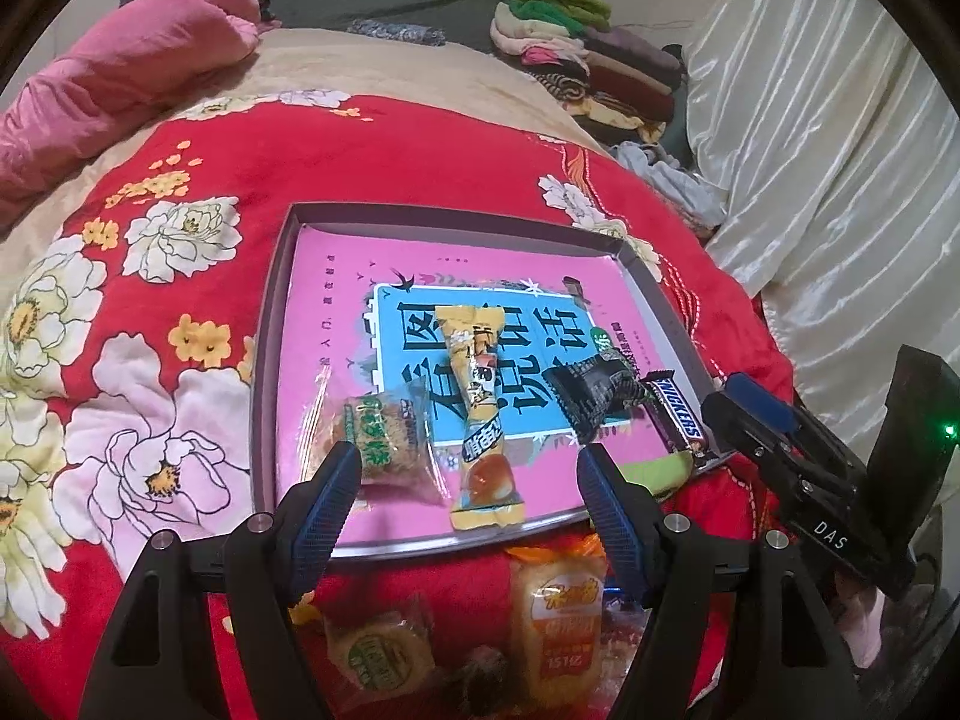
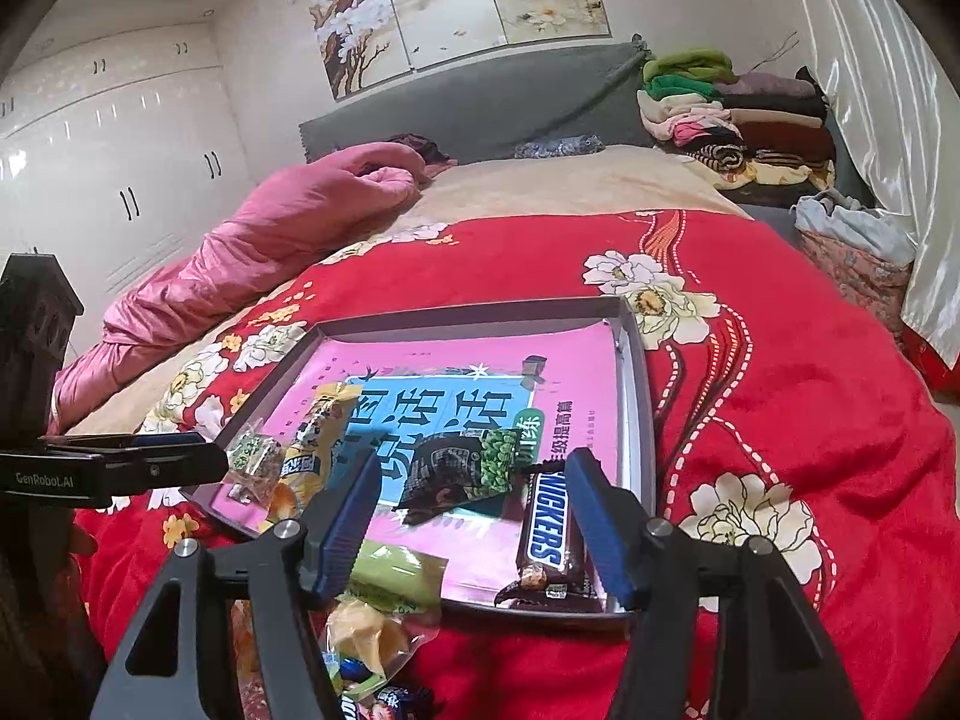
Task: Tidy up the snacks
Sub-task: 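Withdraw both open tools from the tray toward the snacks beside it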
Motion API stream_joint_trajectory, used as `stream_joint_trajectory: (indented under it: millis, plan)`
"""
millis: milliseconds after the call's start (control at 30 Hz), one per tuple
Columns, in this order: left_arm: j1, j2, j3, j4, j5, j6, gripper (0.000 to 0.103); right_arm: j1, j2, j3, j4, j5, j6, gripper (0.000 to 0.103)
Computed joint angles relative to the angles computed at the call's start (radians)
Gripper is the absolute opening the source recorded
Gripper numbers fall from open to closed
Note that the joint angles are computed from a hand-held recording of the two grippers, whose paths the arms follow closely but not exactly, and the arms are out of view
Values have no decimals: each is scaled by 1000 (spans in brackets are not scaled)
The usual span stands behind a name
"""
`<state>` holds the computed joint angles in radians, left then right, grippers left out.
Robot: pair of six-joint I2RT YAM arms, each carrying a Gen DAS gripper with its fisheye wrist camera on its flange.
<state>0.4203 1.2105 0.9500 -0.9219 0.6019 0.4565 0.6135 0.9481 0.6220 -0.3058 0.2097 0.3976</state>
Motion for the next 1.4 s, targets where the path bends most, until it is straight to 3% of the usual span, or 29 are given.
stream_joint_trajectory:
  millis: [467, 567, 833, 1400]
  plan:
    - [74, -1, 11, -53, 23, 84, 76, 46, -26, -1, -34, 17, 15, 72]
    - [93, 6, 19, -76, 33, 106, 83, 59, -32, -1, -41, 24, 20, 73]
    - [131, 20, 28, -120, 36, 152, 84, 80, -37, 4, -57, 34, 29, 73]
    - [177, 17, -4, -138, -19, 198, 84, 139, -47, 11, -115, 57, 90, 74]
